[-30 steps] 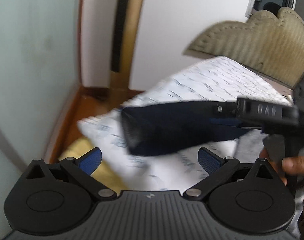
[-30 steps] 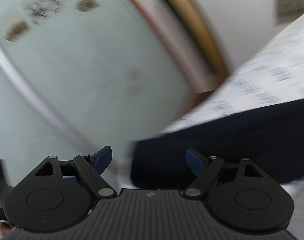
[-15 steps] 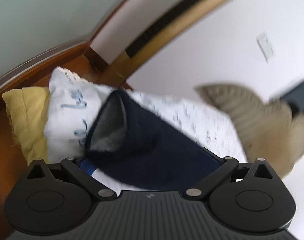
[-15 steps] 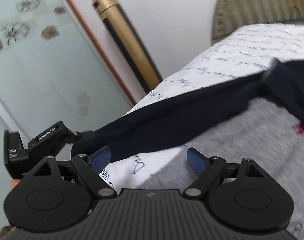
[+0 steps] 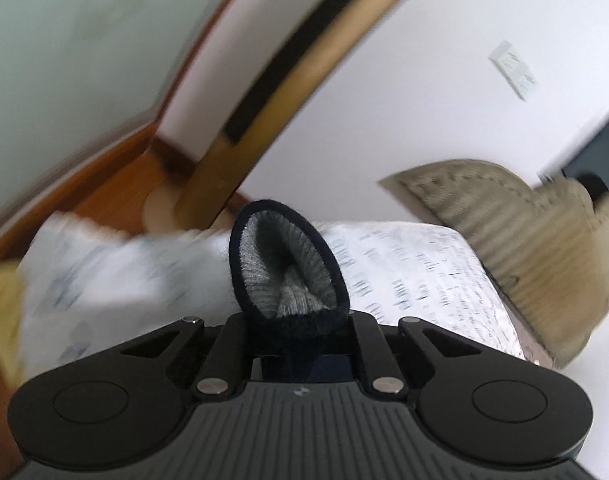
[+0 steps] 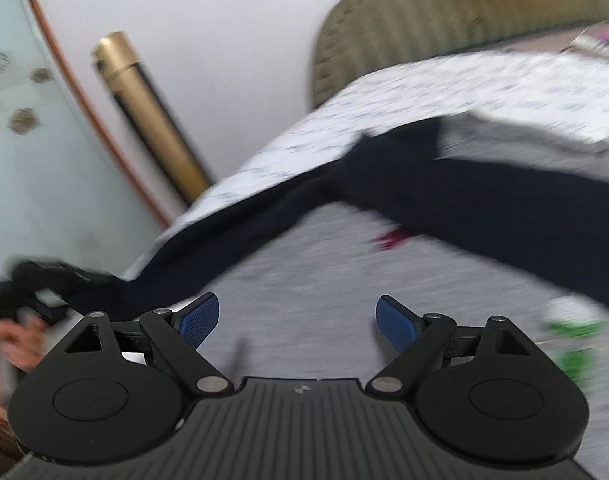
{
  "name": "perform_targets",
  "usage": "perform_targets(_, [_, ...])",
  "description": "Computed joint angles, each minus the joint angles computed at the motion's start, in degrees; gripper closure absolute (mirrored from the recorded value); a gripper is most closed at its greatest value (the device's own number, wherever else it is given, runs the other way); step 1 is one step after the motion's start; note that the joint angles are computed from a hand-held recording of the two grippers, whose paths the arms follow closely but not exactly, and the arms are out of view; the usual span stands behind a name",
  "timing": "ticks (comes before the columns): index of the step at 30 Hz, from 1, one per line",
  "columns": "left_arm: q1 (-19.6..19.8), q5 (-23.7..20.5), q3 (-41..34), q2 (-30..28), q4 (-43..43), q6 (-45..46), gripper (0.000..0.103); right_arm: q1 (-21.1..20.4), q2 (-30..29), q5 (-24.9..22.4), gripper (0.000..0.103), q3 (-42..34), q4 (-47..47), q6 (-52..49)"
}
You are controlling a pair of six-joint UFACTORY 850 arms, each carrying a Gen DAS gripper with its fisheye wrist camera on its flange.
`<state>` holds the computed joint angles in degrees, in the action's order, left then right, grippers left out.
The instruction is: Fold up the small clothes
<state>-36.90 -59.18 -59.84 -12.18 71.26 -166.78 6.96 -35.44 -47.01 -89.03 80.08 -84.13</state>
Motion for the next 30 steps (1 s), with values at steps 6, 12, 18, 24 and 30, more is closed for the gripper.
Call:
perform_targets(6, [6.0, -10.6, -16.0, -6.9, 0.4, 25.6, 0.092, -2.9, -2.1, -1.8, 0.014, -0.8, 1.7, 2.1])
perform_targets(12, [9.7, -20.8, -32.5, -16.4, 5.1, 41.5, 0.092, -3.8, -2.1, -1.4, 0.014, 0.2, 2.6, 2.0])
perform_targets(18, [7.9, -18.3, -41.9, -23.3, 9.6, 49.3, 0.092, -4.2, -1.5, -1.1, 0.014, 1.1, 3.3, 0.8])
perform_targets(24, [5.6, -9.4, -54.7, -33.0, 10.6, 60.2, 0.092, -5.2, -1.4, -0.6, 0.014, 1.3, 5.2, 0.8])
perform_targets(30, [4.3, -2.6, -67.6, -41.6, 8.0, 68.5, 0.092, -6.3, -0.3, 2.2, 0.014, 2.8, 8.0, -1.8])
